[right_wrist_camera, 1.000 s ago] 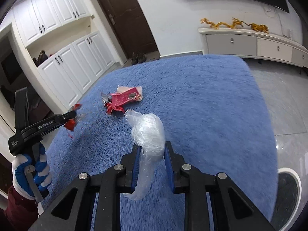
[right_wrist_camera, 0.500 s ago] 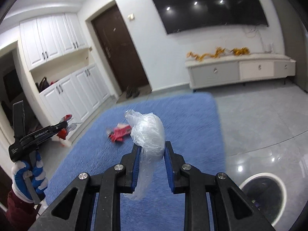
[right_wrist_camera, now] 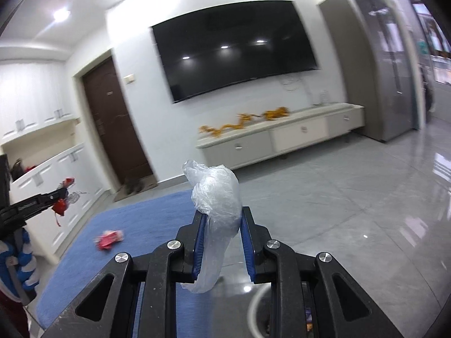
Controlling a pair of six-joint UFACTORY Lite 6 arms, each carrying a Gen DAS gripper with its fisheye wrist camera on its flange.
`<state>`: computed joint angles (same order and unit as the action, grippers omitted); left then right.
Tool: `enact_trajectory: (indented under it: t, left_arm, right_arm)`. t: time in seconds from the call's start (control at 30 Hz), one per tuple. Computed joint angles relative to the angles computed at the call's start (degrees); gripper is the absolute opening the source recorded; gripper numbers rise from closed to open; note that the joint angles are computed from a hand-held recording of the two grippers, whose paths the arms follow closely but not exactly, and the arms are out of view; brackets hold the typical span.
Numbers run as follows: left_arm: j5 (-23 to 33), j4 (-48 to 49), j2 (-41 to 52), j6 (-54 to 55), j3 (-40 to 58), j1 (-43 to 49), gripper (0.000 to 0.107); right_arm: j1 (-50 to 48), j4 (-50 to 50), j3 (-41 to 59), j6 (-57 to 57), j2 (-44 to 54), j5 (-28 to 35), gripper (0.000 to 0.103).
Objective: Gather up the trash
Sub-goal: 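Carry the wrappers and clear bag over the bin and open both tools, then move both open tools from the bin back to the rug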
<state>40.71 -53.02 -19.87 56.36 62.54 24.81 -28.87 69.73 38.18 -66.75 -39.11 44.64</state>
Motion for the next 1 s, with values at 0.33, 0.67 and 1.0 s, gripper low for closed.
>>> enact_trajectory:
  t: [0.33, 0.67, 1.0]
  left_arm:
    - [-20.40, 32.42, 18.82, -36.54, 1.45, -45.36, 0.022]
    - [-19.77, 29.68, 42.67, -36.84, 16.55, -55.24, 0.035]
    - [-19.47, 23.10, 48.09, -31.24, 20.86, -54.13, 0.050]
  right_arm:
    - [-11.62, 5.82, -2.89, -16.98, 23.05, -2.97, 0.023]
    - [-10.20, 8.65, 4.04, -22.01, 46.53, -10.34, 0.029]
    - [-10.56, 8.28, 5.93, -20.10, 50.44, -11.90, 0.047]
